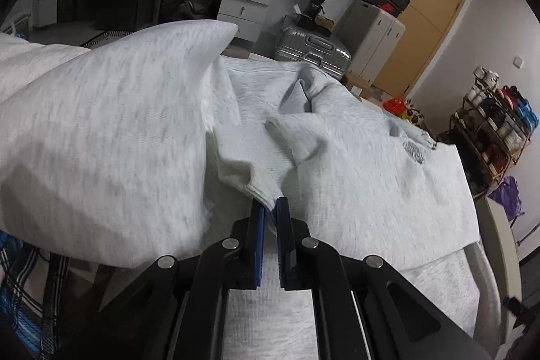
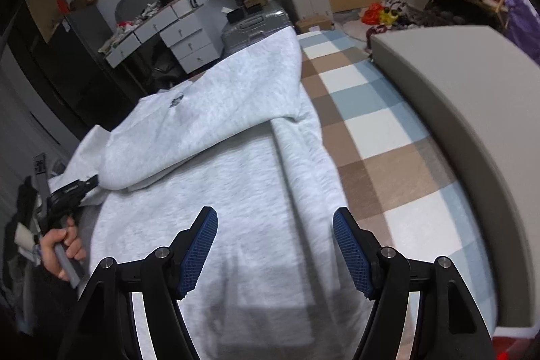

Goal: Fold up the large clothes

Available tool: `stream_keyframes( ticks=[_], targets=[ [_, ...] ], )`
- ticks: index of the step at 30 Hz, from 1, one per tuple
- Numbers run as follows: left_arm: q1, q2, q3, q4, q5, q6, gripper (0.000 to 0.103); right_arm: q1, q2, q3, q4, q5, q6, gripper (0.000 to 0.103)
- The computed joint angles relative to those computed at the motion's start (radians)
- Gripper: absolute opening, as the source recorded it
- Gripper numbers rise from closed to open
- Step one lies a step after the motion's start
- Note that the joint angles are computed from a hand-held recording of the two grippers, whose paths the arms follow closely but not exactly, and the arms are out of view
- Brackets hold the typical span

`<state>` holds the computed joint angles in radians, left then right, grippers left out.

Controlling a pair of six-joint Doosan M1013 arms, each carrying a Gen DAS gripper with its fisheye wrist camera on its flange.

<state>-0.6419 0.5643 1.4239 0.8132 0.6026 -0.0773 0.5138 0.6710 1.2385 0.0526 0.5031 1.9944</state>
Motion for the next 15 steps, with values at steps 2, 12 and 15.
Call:
stream_keyframes(
  ticks=[2, 12, 15],
  targets=[
    [0.000, -0.009, 0.023, 0.027, -0.031, -0.044, 0.004, 0.008, 0.021, -0.036, -0.110, 0.053, 0.073, 0.071],
    [0.011, 0.010, 0.004, -0.008, -0.040, -0.006, 0.005, -0.027, 0.064, -0.066, -0.176, 0.130, 0.236, 0.006],
    [0.009, 0.010, 0.003, -0.004, -0.035, -0.002, 0.006, -0.041, 0.065, -0.066, -0.131, 0.157, 0.246, 0.021]
  ],
)
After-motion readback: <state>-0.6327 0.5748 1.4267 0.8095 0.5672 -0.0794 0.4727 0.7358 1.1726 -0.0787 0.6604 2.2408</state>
